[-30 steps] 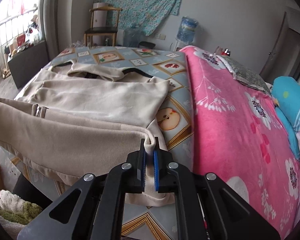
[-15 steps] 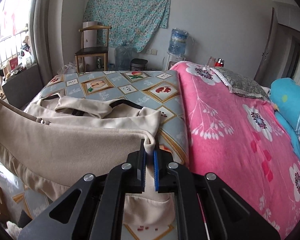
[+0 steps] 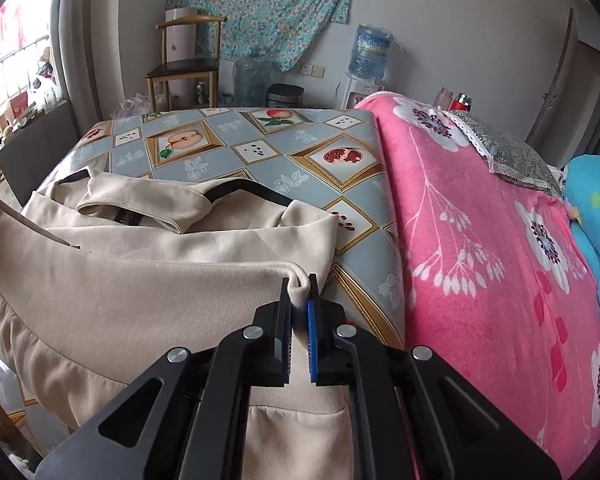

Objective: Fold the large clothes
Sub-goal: 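Lift the held jacket up off the bed with both tools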

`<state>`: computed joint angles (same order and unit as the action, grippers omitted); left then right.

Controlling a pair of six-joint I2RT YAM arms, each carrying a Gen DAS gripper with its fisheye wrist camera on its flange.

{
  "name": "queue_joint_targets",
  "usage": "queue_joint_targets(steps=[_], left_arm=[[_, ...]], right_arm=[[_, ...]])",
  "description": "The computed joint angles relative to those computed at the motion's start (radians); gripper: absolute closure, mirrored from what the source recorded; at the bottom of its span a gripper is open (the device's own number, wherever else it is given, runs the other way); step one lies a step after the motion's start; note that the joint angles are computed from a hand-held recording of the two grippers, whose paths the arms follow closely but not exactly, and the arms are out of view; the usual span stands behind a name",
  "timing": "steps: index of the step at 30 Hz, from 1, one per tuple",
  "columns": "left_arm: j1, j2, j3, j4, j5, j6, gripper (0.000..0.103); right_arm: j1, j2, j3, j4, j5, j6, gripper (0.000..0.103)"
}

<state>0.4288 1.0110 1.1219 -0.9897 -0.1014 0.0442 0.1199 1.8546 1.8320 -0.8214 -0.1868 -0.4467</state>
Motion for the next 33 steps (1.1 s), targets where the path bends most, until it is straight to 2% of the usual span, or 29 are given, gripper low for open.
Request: queue_joint_targets(steps=[24,33], left_arm=[[0.028,0.046,-0.024,0.057,0.022,0.010,0.098],[0.040,0.087,0.029,0.092,0.020,0.026,0.098]], right_arm=[[0.033,0.082,0.093,-0.010,0.040,0.005,0.097],[0.048,0.148,0.218,-0.030,0.039,0.011,0.097]])
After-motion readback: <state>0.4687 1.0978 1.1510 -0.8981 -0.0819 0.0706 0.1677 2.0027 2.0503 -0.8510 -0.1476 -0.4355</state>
